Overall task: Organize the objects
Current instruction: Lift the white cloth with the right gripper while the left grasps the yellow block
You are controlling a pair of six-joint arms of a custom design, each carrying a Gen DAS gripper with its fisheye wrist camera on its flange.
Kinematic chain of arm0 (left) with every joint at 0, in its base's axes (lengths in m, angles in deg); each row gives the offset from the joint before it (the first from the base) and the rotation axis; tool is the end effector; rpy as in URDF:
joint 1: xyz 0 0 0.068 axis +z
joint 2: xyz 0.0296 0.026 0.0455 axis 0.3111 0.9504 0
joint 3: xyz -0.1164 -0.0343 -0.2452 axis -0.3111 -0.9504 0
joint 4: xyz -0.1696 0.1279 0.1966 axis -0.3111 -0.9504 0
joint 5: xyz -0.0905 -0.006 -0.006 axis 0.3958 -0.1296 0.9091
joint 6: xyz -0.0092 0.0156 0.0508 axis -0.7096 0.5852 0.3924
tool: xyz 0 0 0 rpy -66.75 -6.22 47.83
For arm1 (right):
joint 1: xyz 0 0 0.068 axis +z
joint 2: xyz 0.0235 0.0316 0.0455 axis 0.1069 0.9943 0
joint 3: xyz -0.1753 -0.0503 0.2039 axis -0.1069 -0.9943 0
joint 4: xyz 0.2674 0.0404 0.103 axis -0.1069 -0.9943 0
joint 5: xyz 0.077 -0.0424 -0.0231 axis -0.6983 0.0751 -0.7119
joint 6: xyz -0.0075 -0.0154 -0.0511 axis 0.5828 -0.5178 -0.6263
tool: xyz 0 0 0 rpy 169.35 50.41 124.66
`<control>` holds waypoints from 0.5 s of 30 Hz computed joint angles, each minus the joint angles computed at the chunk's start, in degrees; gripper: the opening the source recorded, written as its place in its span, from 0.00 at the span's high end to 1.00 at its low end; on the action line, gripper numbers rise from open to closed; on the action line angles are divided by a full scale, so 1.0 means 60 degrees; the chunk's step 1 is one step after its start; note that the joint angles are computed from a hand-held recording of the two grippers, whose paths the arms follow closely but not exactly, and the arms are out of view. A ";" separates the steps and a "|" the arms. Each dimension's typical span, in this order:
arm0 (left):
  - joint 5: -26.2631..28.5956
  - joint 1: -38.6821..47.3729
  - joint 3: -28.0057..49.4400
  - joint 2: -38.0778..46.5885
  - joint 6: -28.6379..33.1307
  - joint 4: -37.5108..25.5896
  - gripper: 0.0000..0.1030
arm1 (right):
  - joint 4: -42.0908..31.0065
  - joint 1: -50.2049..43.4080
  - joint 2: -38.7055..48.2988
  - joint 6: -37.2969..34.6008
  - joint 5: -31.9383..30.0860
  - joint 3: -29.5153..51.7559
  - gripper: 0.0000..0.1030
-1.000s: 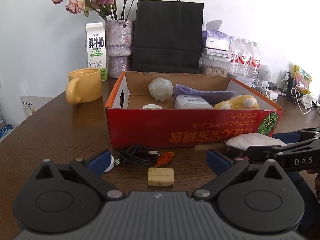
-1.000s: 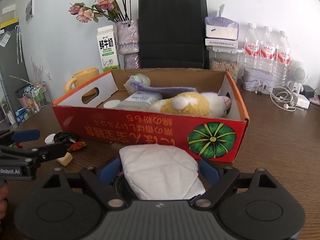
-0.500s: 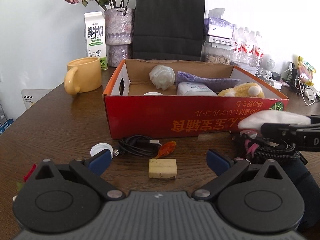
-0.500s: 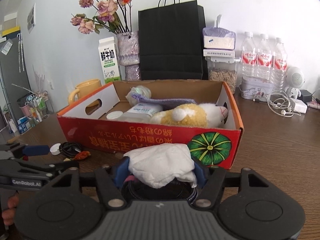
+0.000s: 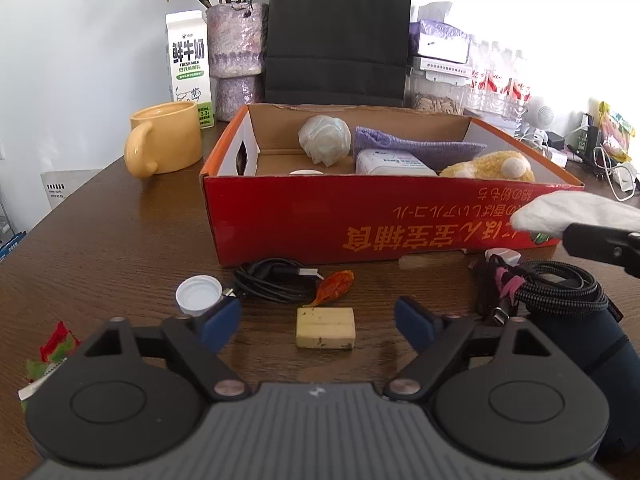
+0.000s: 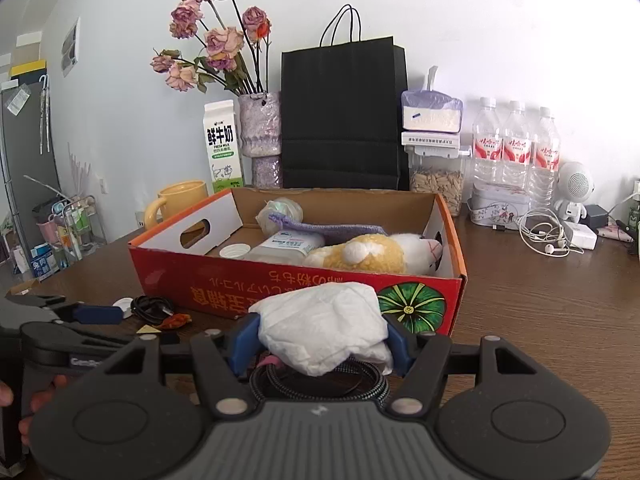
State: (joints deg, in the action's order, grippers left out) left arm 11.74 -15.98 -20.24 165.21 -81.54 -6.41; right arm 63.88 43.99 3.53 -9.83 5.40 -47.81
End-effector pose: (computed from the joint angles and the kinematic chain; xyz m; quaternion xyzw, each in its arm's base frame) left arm 0.2705 -0.1772 0.0963 0.1785 0.8732 -0.1006 0.4421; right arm 0.1664 0.1052 0.1323 0.0244 0.8508 0.0253 0.5244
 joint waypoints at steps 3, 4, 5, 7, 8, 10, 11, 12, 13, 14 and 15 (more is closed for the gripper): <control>-0.0019 -0.0039 0.0115 0.0071 0.0024 -0.0215 0.34 | -0.0087 0.0255 -0.0252 0.0075 0.0287 -0.0108 0.38; -0.0071 -0.0063 0.0117 0.0076 0.0045 -0.0232 0.45 | -0.0125 0.0310 -0.0345 0.0092 0.0350 -0.0145 0.38; -0.0127 -0.0084 0.0066 0.0053 0.0056 -0.0157 0.60 | -0.0181 0.0367 -0.0462 0.0101 0.0417 -0.0187 0.38; -0.0046 -0.0062 0.0002 0.0017 0.0057 -0.0059 0.70 | -0.0224 0.0415 -0.0632 0.0096 0.0478 -0.0248 0.38; -0.0002 -0.0043 -0.0011 0.0009 0.0054 -0.0048 0.70 | -0.0248 0.0437 -0.0698 0.0100 0.0497 -0.0267 0.38; -0.0025 -0.0047 -0.0038 -0.0005 0.0052 -0.0002 0.70 | -0.0278 0.0495 -0.0781 0.0114 0.0571 -0.0298 0.38; -0.0043 -0.0052 -0.0057 -0.0022 0.0044 0.0034 0.70 | -0.0283 0.0518 -0.0814 0.0120 0.0594 -0.0312 0.38; -0.0080 -0.0065 -0.0075 -0.0032 0.0039 0.0075 0.70 | -0.0299 0.0562 -0.0840 0.0138 0.0645 -0.0316 0.38; -0.0094 -0.0071 -0.0095 -0.0045 0.0040 0.0113 0.70 | -0.0314 0.0569 -0.0900 0.0127 0.0659 -0.0335 0.38; -0.0089 -0.0074 -0.0126 -0.0069 0.0044 0.0162 0.70 | -0.0295 0.0569 -0.0911 0.0117 0.0664 -0.0343 0.38; -0.0105 -0.0084 -0.0165 -0.0096 0.0055 0.0222 0.70 | -0.0296 0.0581 -0.0922 0.0118 0.0688 -0.0347 0.38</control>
